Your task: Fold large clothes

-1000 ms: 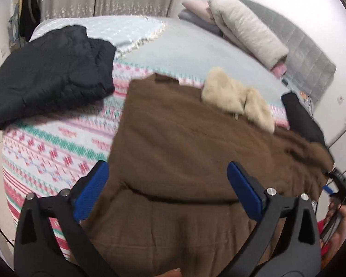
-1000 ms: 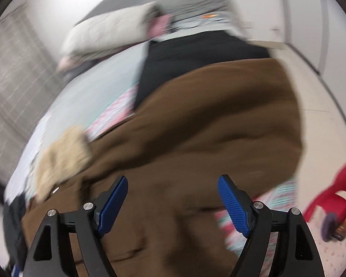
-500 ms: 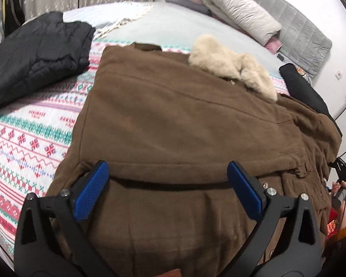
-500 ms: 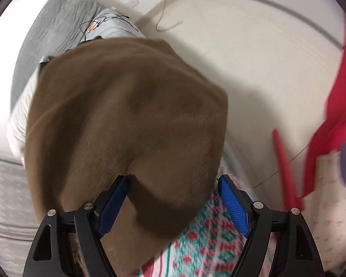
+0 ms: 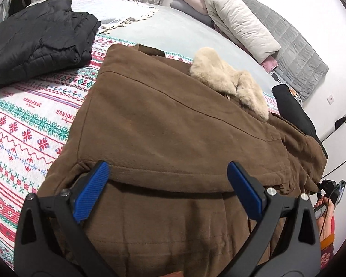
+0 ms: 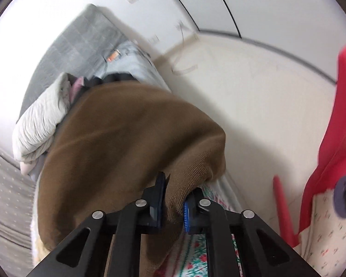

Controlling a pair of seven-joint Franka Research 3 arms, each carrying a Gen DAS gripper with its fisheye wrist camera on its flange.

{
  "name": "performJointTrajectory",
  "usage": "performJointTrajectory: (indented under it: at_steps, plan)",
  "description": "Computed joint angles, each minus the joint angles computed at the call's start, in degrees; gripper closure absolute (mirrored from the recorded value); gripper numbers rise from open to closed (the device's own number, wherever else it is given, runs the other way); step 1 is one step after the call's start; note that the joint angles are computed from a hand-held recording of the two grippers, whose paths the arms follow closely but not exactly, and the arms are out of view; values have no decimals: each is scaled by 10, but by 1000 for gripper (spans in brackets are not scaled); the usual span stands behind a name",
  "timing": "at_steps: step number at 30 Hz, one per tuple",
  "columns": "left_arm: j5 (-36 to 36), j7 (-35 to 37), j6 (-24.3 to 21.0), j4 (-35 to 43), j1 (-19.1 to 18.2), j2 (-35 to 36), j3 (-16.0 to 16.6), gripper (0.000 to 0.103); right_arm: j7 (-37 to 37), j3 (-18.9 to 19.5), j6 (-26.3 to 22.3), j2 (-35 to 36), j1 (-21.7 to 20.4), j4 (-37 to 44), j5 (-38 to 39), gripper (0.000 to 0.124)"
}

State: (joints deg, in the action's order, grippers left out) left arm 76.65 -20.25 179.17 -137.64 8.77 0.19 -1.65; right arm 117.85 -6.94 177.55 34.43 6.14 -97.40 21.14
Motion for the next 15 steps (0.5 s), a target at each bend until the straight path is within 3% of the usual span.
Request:
performJointTrajectory:
  at_steps: [1, 5, 6, 8, 10, 14, 15]
  plan:
    - [17, -17, 0, 0, 0, -2, 0, 1, -1, -31, 6, -2, 26, -2, 7, 113]
    - [66, -61, -7, 7, 1, -7, -1, 1, 69, -230, 72, -13, 214, -43, -63, 114]
    - [66, -59, -9, 8, 1, -7, -2, 1, 61, -265, 94, -13, 252, -52, -62, 114]
    - [69, -59, -11, 9, 1, -8, -2, 1, 30, -291, 140, -24, 290, -71, -62, 114]
    - [71, -60, -11, 9, 1, -9, -3, 1, -9, -283, 186, -47, 304, -92, -77, 114]
    - [77, -63, -11, 9, 2, -10, -3, 1, -119, -184, 253, -104, 266, -119, -176, 114]
    - [77, -64, -13, 8, 2, -11, -4, 1, -116, -168, 262, -114, 259, -129, -228, 114]
